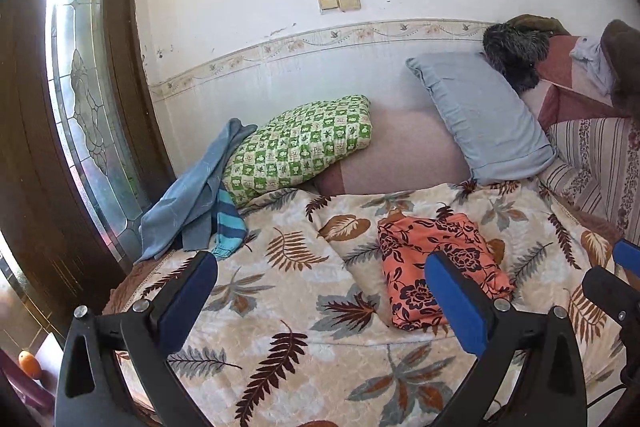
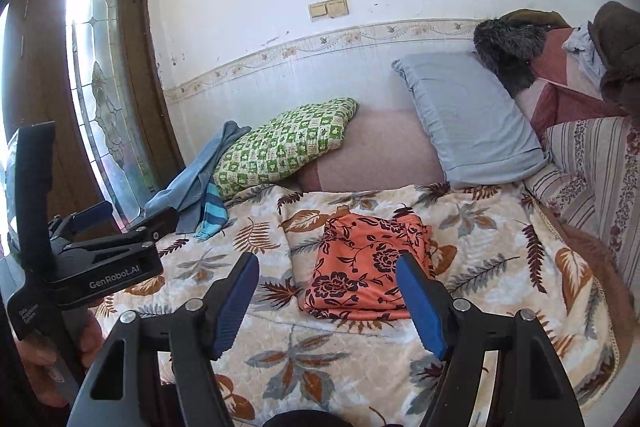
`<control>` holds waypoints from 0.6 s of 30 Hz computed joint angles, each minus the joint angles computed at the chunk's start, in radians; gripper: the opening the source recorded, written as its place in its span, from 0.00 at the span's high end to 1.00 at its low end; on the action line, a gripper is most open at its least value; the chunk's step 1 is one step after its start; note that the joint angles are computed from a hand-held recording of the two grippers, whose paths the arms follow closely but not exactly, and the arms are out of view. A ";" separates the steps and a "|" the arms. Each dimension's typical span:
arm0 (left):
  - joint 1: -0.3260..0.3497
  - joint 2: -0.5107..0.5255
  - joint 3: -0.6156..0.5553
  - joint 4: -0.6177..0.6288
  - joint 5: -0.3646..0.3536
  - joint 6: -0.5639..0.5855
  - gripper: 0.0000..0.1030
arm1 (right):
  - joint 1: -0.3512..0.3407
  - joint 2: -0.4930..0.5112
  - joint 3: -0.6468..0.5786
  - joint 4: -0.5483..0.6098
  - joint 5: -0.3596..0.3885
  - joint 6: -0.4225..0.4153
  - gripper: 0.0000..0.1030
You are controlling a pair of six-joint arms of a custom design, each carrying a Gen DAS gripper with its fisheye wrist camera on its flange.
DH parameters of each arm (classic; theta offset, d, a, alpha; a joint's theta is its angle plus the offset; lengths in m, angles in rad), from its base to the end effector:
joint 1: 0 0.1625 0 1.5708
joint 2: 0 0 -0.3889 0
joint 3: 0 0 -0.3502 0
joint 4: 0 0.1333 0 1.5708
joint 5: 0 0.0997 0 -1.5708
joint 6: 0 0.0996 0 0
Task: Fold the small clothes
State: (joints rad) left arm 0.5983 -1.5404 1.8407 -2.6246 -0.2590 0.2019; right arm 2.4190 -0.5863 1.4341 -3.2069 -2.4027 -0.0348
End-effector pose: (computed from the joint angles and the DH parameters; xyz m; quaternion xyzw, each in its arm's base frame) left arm -0.2314 -0.4356 0.4972 0.2215 0.7378 -0.4833 0.4159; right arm 0.5447 -0.4007 0.1385 0.2206 -0.8299 0.4702 0.2037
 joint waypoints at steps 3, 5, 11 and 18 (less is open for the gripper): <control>-0.007 0.008 0.006 -0.040 0.015 0.044 0.00 | 0.001 0.005 -0.004 -0.002 -0.008 -0.003 0.28; -0.009 0.013 0.005 -0.062 0.017 0.061 0.00 | -0.003 0.001 0.000 0.002 -0.005 0.002 0.27; -0.007 0.003 -0.008 -0.008 -0.002 0.008 0.00 | -0.013 -0.004 0.009 0.005 -0.009 0.010 0.28; 0.006 0.004 -0.021 0.044 0.000 -0.038 0.00 | -0.017 -0.004 0.008 0.016 -0.010 0.024 0.28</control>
State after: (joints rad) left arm 0.6038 -1.5363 1.8195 -2.5807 -0.2593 0.1640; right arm 2.4018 -0.5902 1.4425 -3.1908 -2.4127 -0.0107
